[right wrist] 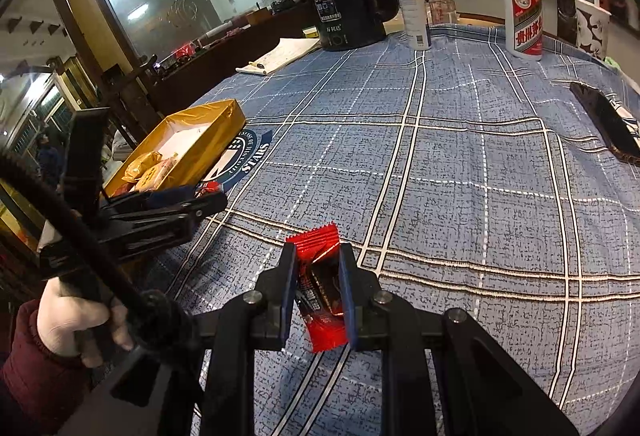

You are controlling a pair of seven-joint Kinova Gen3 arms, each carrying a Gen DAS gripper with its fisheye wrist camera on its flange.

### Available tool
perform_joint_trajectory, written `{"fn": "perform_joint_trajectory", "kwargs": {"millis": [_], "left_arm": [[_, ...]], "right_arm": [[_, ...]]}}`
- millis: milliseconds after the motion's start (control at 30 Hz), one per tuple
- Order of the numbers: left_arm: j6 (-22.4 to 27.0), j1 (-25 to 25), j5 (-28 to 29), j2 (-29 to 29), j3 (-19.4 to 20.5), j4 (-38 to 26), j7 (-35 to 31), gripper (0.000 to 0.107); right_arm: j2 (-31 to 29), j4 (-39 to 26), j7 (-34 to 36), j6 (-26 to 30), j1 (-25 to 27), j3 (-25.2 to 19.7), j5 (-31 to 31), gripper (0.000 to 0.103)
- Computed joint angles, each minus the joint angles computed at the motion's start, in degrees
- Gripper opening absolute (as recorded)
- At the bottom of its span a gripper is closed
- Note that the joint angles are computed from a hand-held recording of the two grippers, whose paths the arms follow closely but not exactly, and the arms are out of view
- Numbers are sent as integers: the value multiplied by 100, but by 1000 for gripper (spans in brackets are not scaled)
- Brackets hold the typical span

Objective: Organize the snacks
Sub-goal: 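Carry both red chocolate packets over the tray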

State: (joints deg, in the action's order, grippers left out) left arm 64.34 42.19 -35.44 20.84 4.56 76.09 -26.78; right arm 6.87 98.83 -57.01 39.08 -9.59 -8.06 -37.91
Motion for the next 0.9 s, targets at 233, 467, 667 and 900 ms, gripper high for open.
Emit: {"fn": "perform_joint_trajectory", "kwargs": {"millis": [233, 467, 667, 900], "left_arm": [[-97, 79, -106, -43, 54, 141, -133, 27], [-740, -25, -36, -581, 152, 760, 282, 27], [-1123, -140, -241, -1247, 409, 1380, 881, 27], [-1454, -451, -580, -1880, 874, 2015, 1640, 27]], "right_arm": [[57, -11, -109, -22, -39, -31, 6, 18], [-27, 5, -233, -54, -117, -64, 86, 9], [-125, 16, -275, -79, -208, -72, -26, 7], [-222, 244, -580, -376, -318, -11, 194, 18]]}}
